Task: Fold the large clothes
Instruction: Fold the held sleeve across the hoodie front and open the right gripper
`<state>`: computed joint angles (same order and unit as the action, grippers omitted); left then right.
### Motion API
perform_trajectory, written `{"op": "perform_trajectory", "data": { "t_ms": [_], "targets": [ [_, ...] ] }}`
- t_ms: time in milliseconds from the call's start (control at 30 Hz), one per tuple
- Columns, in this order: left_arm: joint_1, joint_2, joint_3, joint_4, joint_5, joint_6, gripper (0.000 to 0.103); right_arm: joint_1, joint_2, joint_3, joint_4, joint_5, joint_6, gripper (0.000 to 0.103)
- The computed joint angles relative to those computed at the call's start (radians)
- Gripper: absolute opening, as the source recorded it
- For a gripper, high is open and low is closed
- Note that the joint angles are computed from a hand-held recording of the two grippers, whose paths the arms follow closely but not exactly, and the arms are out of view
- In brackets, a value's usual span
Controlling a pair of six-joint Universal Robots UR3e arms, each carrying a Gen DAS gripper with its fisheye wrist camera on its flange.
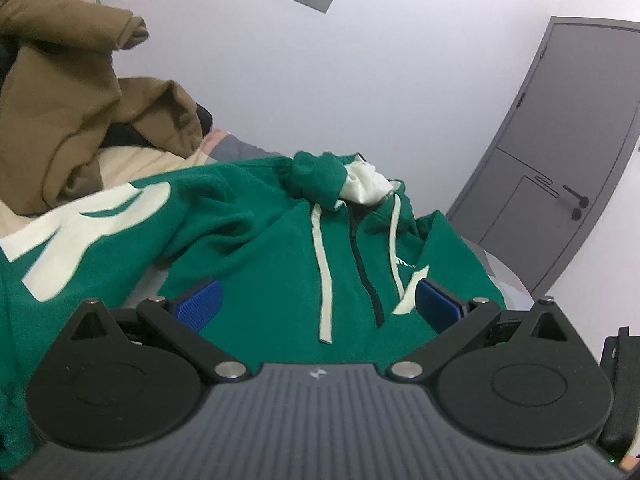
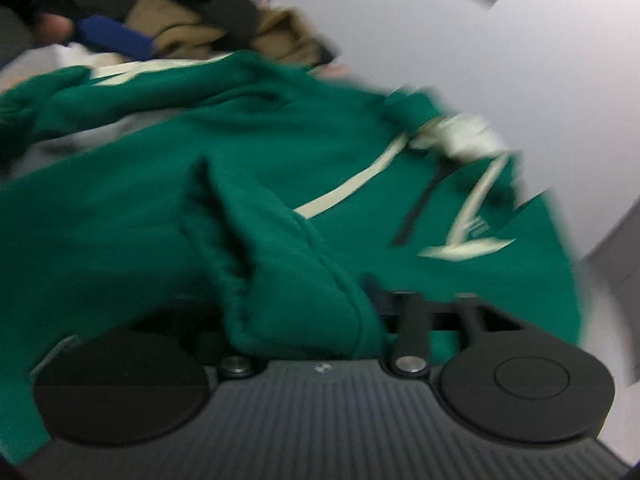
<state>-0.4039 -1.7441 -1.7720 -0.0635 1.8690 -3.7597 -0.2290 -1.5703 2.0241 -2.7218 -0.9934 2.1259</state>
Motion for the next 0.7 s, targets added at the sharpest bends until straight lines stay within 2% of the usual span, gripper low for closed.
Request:
{"op": "perform_trajectory", "data": {
  "t_ms": [33, 67, 233, 367, 533, 700],
  "targets": [
    [0.001, -0.007, 0.003, 0.004, -0.003, 0.001, 0.103, -0.016, -0.020, -0.012, 0.083, 0.034, -0.024, 0.080],
    [0.000, -0.014, 0.007, 0.008, -0.002, 0.004, 0.103, -0.030, -0.040, -0.021, 0.147, 0.059, -0.051, 0.082],
    [-0.001, -0.032, 0.032, -0.018, -0.021, -0.009, 0.103, -0.205, -0.233, -0.021, 0.622, 0.246, -0.317, 0.081],
    [-0.028, -0.048, 0.062, -0.038, -0.004, -0.011, 0.103, -0.311, -0.316, -0.005, 0.788, 0.337, -0.406, 0.082],
    [-0.041, -0.068, 0.091, -0.053, -0.055, -0.005, 0.103, -0.380, -0.298, 0.004, 0.701, 0.359, -0.271, 0.081],
    [-0.073, -0.140, 0.167, -0.080, -0.094, 0.051, 0.102, -0.369, -0.164, -0.007, 0.487, 0.349, -0.024, 0.081]
  ]
}}
